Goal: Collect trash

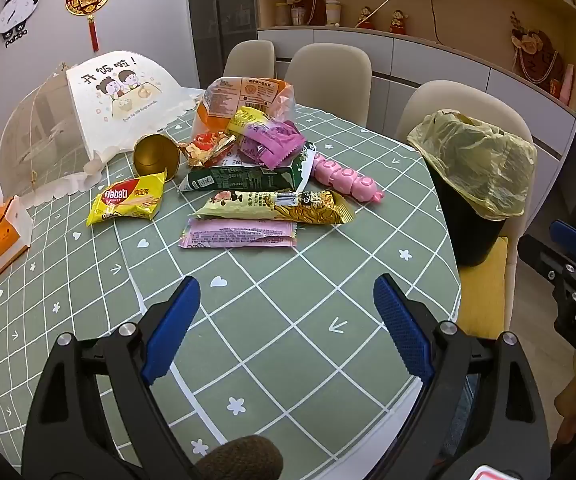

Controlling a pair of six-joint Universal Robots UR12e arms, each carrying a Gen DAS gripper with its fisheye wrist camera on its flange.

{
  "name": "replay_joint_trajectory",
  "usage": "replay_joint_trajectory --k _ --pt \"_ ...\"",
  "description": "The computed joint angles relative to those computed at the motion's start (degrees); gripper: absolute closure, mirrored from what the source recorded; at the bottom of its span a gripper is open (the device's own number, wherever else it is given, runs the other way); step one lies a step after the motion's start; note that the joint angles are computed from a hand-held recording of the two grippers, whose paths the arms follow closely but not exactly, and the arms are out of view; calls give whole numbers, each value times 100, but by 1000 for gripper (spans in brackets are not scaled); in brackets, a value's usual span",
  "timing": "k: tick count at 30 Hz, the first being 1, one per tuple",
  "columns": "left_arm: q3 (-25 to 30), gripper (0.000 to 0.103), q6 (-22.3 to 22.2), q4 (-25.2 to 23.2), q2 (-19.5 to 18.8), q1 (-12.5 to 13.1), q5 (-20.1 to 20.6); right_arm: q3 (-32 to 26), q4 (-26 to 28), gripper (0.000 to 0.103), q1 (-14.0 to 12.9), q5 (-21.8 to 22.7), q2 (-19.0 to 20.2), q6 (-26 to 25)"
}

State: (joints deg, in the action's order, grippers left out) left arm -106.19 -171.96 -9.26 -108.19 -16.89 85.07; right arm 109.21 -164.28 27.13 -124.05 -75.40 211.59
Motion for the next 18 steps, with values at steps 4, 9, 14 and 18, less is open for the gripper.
replay_joint_trajectory --k 4,9,14,18 --pt "5 18 4 -34 1 -1 5 -2 12 47 0 14 5 2" --pt "6 18 1 8 -9 -9 27 2 2 47 -6 21 -1 -6" --pt "11 18 -61 1 -10 4 -24 10 -25 47 -17 0 -2 -5" --pt "61 18 -112 -32 -5 5 -62 20 -89 47 -40 9 -14 -79"
